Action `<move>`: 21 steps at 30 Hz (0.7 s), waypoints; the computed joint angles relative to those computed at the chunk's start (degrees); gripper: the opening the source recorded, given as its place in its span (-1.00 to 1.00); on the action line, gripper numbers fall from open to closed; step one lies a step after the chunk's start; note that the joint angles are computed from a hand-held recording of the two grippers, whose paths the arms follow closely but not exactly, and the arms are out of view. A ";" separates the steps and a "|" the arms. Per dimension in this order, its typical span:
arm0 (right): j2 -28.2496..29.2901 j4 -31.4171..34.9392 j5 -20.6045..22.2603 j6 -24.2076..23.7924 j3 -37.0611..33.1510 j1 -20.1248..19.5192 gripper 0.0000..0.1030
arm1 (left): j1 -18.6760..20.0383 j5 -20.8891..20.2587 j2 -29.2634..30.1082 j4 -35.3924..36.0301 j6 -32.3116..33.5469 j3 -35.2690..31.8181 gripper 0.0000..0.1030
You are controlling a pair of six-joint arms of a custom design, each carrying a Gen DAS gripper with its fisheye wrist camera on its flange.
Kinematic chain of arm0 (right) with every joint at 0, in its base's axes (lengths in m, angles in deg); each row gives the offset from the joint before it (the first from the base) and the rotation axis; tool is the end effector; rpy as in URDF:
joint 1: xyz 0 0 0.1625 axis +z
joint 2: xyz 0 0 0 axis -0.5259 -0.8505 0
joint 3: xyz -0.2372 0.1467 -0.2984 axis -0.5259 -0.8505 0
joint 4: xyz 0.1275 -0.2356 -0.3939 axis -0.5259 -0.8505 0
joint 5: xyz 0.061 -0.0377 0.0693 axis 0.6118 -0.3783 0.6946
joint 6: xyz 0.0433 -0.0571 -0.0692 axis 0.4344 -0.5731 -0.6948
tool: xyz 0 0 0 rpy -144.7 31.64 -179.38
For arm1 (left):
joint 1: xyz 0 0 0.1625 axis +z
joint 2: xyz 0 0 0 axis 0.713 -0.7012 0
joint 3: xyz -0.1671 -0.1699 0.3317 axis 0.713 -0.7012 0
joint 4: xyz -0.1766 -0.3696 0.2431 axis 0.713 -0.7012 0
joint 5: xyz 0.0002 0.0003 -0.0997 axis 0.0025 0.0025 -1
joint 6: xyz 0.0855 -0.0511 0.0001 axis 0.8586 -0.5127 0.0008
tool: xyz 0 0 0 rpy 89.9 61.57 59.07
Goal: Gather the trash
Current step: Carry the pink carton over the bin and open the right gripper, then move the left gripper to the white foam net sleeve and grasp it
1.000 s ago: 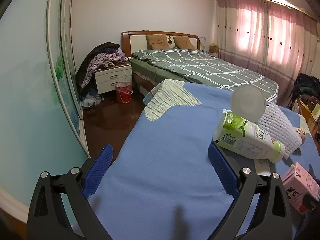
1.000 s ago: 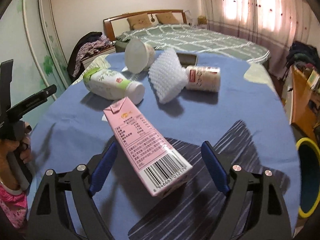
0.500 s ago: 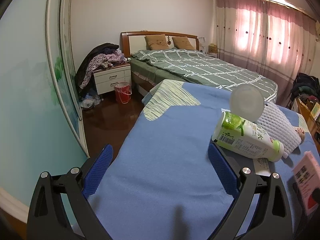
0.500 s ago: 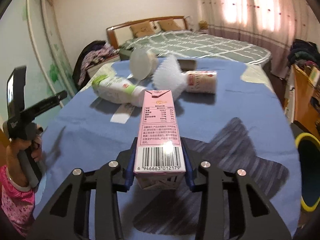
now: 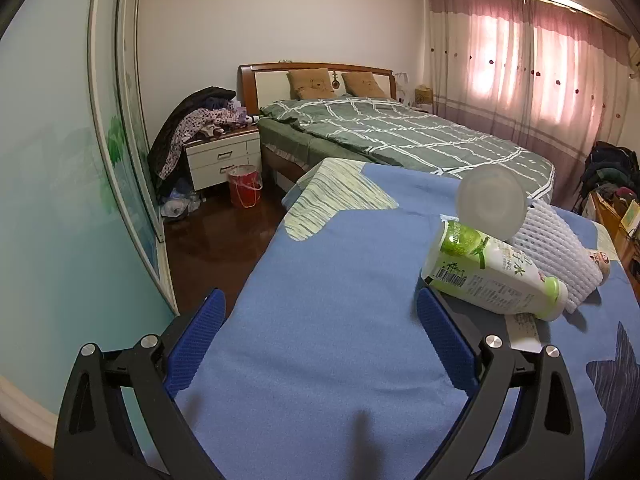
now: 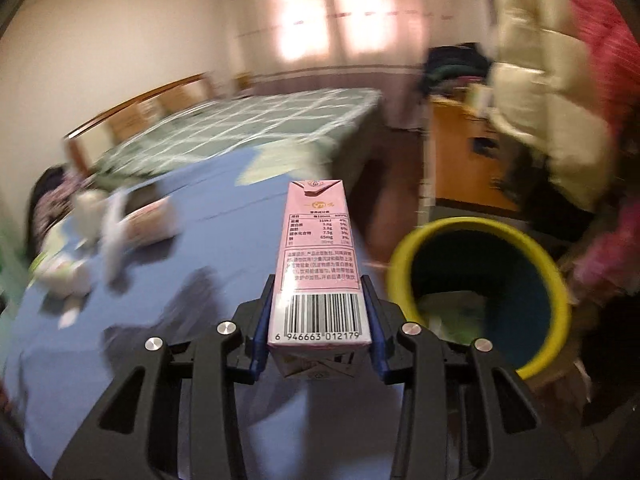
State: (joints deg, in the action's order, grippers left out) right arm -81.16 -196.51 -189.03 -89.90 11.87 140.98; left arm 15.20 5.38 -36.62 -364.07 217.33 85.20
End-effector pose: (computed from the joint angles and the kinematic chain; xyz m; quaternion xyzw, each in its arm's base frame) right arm 0.3378 -0.6860 0.0342 0.2984 -0.8668 0.3330 0.2207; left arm 0.0298 -0.4201 0.3805 -0.2653 0.6155 -0.5402 0.5088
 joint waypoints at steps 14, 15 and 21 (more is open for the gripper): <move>3.14 -5.43 -12.29 6.08 -6.72 -3.25 -0.02 | 0.23 0.52 0.47 0.37 0.60 -0.41 0.85; 3.25 -6.02 -12.00 5.63 -6.73 -3.22 -0.02 | 0.23 0.60 0.49 0.48 0.64 -0.42 0.85; 4.28 -9.47 -12.28 3.11 -6.77 -2.18 0.06 | 0.68 4.26 1.40 1.59 1.77 -1.58 0.85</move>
State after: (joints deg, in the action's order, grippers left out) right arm -76.87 -205.98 -201.31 -86.78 5.10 138.80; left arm 15.88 9.64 -35.22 -362.48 219.10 83.63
